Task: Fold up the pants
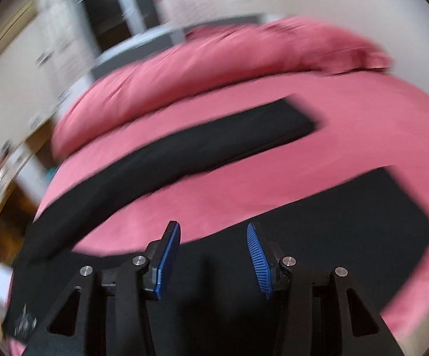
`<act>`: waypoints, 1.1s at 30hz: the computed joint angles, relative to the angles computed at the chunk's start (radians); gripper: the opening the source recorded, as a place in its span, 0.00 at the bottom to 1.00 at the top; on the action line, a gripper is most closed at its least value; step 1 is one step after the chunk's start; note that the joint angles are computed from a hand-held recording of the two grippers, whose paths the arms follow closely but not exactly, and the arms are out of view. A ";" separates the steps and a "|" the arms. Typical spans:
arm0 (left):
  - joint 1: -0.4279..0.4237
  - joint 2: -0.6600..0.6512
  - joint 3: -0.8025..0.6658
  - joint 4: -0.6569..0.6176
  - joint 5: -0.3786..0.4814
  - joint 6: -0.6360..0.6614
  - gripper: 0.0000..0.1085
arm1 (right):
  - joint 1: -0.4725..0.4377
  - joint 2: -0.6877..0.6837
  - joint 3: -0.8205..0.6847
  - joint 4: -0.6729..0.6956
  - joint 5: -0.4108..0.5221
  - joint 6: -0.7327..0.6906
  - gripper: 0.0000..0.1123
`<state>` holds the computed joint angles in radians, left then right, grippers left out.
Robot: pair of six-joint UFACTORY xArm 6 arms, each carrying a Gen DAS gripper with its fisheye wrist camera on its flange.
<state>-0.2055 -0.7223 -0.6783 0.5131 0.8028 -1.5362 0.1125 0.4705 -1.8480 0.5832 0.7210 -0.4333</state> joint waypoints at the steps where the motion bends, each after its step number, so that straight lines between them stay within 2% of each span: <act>1: 0.029 0.042 -0.019 -0.030 -0.040 0.045 0.48 | 0.019 0.018 -0.012 0.009 0.013 -0.011 0.42; 2: 0.068 0.095 -0.049 -0.087 -0.081 0.129 0.48 | 0.040 0.043 -0.033 0.020 0.030 -0.024 0.42; 6: 0.171 0.250 -0.152 -0.241 -0.168 0.302 0.48 | 0.086 0.080 -0.044 0.002 0.017 -0.039 0.42; 9: 0.220 0.386 -0.275 -0.239 -0.160 0.400 0.49 | 0.127 0.043 0.049 -0.020 -0.099 -0.091 0.42; 11: 0.249 0.460 -0.334 -0.269 -0.178 0.494 0.49 | 0.134 0.036 0.069 -0.023 -0.127 -0.113 0.44; 15: 0.322 0.611 -0.437 -0.458 -0.225 0.697 0.49 | 0.142 0.029 0.103 0.028 -0.164 -0.146 0.47; 18: 0.358 0.701 -0.502 -0.449 -0.246 0.671 0.49 | 0.133 0.013 0.134 0.112 -0.161 -0.190 0.48; 22: 0.391 0.818 -0.597 -0.463 -0.236 0.703 0.49 | 0.121 0.014 0.137 0.185 -0.139 -0.226 0.49; 27: 0.393 0.910 -0.677 -0.455 -0.224 0.749 0.48 | 0.112 0.023 0.127 0.229 -0.116 -0.244 0.50; 29: 0.385 0.929 -0.693 -0.406 -0.214 0.729 0.46 | 0.110 0.030 0.117 0.238 -0.108 -0.244 0.50; 31: 0.373 0.930 -0.700 -0.303 -0.197 0.654 0.26 | 0.109 0.027 0.120 0.244 -0.104 -0.246 0.50; 32: 0.367 0.926 -0.701 -0.280 -0.184 0.643 0.25 | 0.109 0.026 0.121 0.245 -0.104 -0.246 0.50; 33: 0.361 0.927 -0.707 -0.257 -0.171 0.636 0.17 | 0.109 0.026 0.121 0.245 -0.104 -0.246 0.50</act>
<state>0.1555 0.2050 -1.3854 0.2566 0.6313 -0.9006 0.2215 0.4967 -1.7266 0.8283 0.6165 -0.6795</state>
